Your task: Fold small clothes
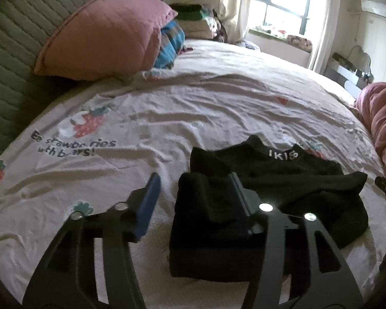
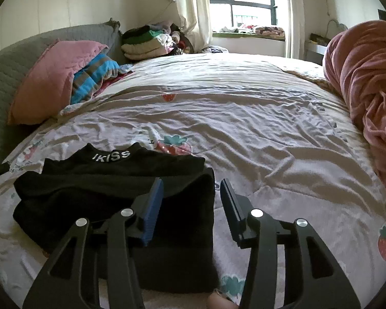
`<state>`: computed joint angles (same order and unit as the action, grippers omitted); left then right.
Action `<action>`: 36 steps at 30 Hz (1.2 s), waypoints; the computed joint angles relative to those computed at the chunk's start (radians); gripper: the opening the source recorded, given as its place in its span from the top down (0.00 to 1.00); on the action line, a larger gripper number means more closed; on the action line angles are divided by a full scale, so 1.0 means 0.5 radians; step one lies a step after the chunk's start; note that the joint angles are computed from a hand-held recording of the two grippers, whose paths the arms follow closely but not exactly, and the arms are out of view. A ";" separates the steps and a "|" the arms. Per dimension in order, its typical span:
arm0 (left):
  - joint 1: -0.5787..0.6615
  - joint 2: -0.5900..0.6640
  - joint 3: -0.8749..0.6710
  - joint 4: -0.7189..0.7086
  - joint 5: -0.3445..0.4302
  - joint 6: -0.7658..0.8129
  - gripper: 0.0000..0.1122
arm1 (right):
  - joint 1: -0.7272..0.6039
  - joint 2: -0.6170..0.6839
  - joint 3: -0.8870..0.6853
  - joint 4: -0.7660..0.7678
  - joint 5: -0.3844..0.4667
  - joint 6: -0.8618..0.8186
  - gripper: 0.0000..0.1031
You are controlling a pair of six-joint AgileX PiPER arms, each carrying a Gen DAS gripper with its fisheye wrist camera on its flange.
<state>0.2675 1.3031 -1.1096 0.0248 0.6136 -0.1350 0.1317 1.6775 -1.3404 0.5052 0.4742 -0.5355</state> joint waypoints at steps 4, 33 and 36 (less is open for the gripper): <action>-0.030 -0.081 0.058 0.019 -0.010 -0.018 0.50 | -0.028 -0.098 0.117 0.105 0.005 -0.138 0.56; -0.271 0.325 0.117 0.345 -0.012 -0.234 0.91 | 0.267 0.297 -0.085 -0.420 0.173 0.115 0.83; -0.235 0.430 0.002 0.273 -0.015 -0.180 0.90 | 0.271 0.419 -0.276 -0.450 0.224 0.213 0.83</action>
